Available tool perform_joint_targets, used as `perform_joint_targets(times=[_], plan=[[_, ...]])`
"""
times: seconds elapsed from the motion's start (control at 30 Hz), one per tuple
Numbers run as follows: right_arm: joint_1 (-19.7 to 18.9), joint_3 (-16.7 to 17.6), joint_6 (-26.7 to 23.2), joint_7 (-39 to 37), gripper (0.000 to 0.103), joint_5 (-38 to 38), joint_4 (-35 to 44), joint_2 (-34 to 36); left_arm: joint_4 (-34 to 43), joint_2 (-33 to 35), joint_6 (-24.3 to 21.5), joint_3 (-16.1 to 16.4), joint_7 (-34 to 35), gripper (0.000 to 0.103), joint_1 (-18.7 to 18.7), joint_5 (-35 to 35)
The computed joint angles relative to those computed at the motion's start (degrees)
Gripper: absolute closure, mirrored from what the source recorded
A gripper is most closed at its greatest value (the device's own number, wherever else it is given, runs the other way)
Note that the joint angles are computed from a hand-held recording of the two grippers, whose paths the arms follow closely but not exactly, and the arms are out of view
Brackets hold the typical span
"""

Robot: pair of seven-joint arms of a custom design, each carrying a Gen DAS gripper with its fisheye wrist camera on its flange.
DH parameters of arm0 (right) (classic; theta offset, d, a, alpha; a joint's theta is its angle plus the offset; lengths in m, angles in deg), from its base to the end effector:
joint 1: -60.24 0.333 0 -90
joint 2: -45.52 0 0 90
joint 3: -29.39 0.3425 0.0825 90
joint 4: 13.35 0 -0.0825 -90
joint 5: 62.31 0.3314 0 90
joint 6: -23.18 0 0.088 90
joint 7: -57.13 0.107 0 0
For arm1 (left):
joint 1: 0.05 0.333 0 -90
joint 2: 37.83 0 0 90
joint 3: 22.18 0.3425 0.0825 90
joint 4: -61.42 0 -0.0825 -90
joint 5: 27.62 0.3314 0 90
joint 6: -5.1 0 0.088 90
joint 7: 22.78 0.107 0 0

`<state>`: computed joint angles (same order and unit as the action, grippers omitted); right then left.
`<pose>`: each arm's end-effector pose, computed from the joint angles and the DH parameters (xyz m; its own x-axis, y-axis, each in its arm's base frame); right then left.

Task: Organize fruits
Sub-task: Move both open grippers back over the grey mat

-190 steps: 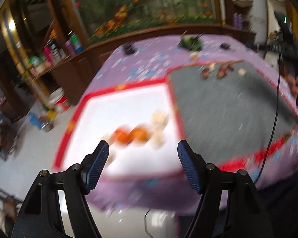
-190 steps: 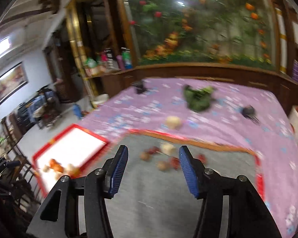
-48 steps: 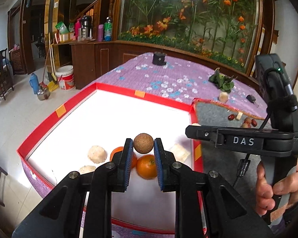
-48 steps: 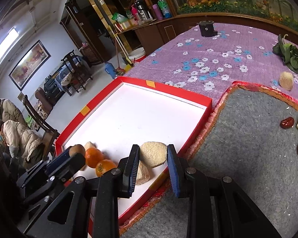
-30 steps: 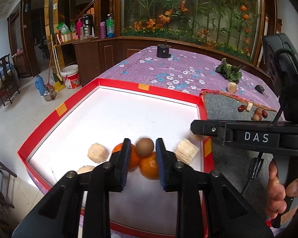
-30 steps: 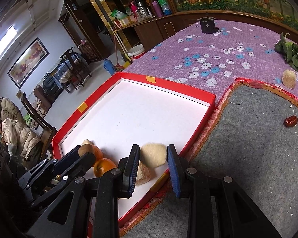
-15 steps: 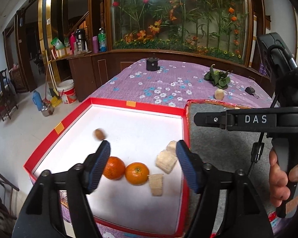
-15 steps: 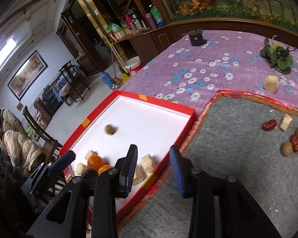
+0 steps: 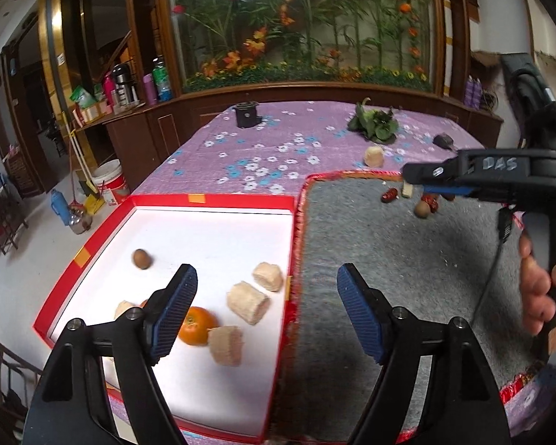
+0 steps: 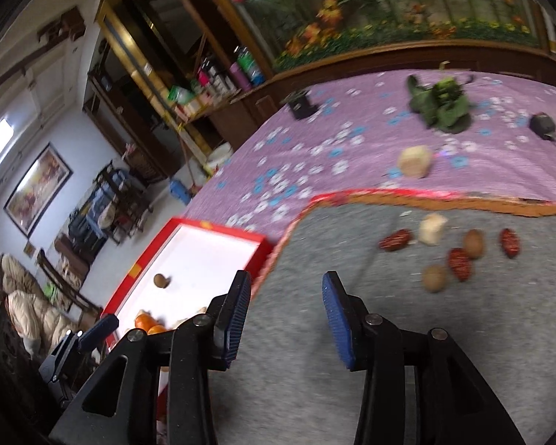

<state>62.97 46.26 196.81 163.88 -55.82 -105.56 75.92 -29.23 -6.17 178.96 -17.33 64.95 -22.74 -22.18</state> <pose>0.6808 0.1799 0.4887 0.0357 -0.8925 -0.4497 -0.6901 0.3034 -0.6570 0.6709 -0.2396 0.4766 -0.3414 -0.9352 -0.0935 -0.5590 0.2820 -0.7797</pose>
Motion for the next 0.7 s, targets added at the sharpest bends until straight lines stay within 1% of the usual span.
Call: perform_joint_targets(times=[0.1,0.17,0.3,0.37,0.4,0.43,0.47,0.5,0.53,0.57,0.6,0.63,0.67,0.7], plan=[[-3.67,1.76,4.68,-0.58,0.056,1.38,-6.40,-3.05,1.17,0.48,-0.97,0.53,-0.28,0.025,-1.03,0.76],[-5.80,1.71,7.39,0.28,0.056,1.48,-10.83,-5.35,2.60,1.22,-2.16,0.08,-0.32,0.025,-1.12,1.00],[-12.73,4.80,11.24,1.81,0.055,0.74,-17.57,-8.23,6.32,3.27,-5.39,-1.15,0.03,0.025,-1.49,2.16],[-13.65,3.29,12.79,3.08,0.055,-0.46,-20.68,-9.77,8.83,4.60,-7.87,-2.35,0.50,0.025,-1.51,2.46],[-14.14,2.84,13.36,3.76,0.055,-1.09,-21.66,-10.17,10.22,5.37,-9.15,-3.48,1.15,0.025,-1.21,2.36],[-16.59,4.40,14.31,4.37,0.055,-1.32,-22.74,-10.25,11.72,6.19,-10.49,-4.62,2.00,0.025,-0.86,2.21],[-20.40,7.95,14.56,4.58,0.055,-1.90,-23.01,-9.76,13.68,7.22,-12.19,-5.52,2.84,0.025,-0.84,2.19],[-23.08,10.29,14.35,4.90,0.055,-2.62,-22.91,-9.17,16.24,8.62,-14.12,-6.11,3.49,0.025,-1.22,2.35],[-23.77,10.62,13.73,5.42,0.055,-3.70,-22.46,-8.75,17.41,9.29,-14.93,-6.44,3.82,0.025,-1.44,2.47],[-22.61,8.95,11.69,5.71,0.055,-4.75,-21.11,-8.39,19.75,10.59,-16.52,-7.30,4.78,0.025,-1.57,2.40],[-20.02,5.55,9.79,8.06,0.055,-7.47,-19.47,-8.00,21.49,11.49,-17.96,-8.01,5.70,0.025,-1.58,2.25],[-18.59,4.15,9.14,6.79,0.055,-6.17,-18.84,-7.81,24.07,12.79,-20.00,-8.69,6.79,0.025,-1.73,2.11],[-18.94,4.76,7.45,5.87,0.055,-6.51,-17.10,-6.80,26.20,13.86,-21.49,-9.03,7.57,0.025,-2.00,2.08],[-18.21,4.28,4.61,4.81,0.055,-6.96,-14.49,-5.66,28.77,15.18,-22.90,-9.28,8.29,0.025,-2.31,2.06]])
